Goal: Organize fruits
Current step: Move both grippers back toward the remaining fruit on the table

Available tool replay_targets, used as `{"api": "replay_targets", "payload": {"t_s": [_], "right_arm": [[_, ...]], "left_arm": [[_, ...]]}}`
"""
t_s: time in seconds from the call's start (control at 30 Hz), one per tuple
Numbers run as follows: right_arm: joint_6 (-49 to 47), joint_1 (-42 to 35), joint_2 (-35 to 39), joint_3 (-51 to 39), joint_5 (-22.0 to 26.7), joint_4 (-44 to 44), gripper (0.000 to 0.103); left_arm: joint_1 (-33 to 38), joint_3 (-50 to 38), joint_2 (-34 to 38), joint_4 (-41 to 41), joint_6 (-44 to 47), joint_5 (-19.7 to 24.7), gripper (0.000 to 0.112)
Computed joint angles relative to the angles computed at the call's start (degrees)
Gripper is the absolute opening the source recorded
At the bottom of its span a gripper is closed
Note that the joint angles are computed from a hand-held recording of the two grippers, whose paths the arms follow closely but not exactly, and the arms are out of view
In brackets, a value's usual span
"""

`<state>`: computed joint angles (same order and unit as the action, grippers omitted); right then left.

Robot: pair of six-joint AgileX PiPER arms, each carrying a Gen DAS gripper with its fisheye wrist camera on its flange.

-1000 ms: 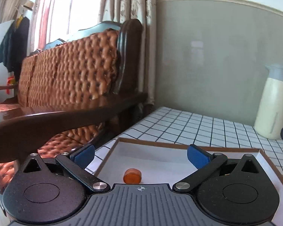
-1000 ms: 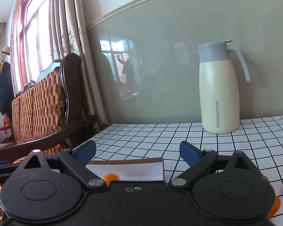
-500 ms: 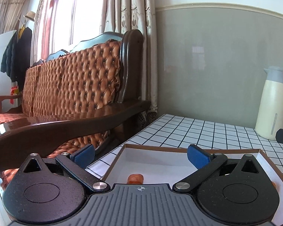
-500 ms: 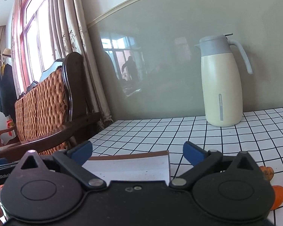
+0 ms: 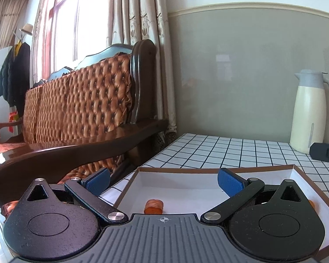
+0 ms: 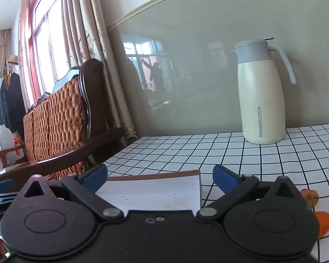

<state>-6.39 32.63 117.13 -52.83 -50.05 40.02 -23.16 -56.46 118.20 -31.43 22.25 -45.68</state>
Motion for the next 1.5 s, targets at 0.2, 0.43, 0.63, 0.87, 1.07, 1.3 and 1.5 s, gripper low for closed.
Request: {"api": "replay_targets", "payload": {"t_s": [0.2,0.43,0.63,0.87,1.07,1.3,1.5], "right_arm": [[8.97,-1.42,-2.89,6.39,-5.65,-4.95,0.097],[9.47,-2.33,-5.78,12.23,-9.67,-2.37,0.097],[9.59,-3.35,-8.32,17.59,-11.21,-1.69,0.097],[10.06,-5.09,-12.15,23.71,-10.78,0.06,0.097],[10.08,-6.66,-14.74,28.54,-11.34,2.98,0.097],[11.31,-9.32,-16.04,32.74,-12.36,4.24,0.083],[12.16,-11.59,-16.61,35.29,-12.18,3.42,0.072]], "left_arm": [[-0.50,3.70,-1.71,3.89,-4.88,-4.25,0.103],[-4.84,5.08,-1.66,3.80,-0.82,-6.18,0.103],[-10.26,5.18,-1.78,2.19,3.31,-5.40,0.103],[-14.36,4.30,-1.63,4.12,0.99,-2.82,0.103],[-18.31,2.01,-0.24,5.19,0.91,-1.17,0.103],[-22.24,-2.39,2.05,3.84,2.17,2.34,0.103],[-24.67,-5.83,3.96,3.64,3.15,5.68,0.103]]}}
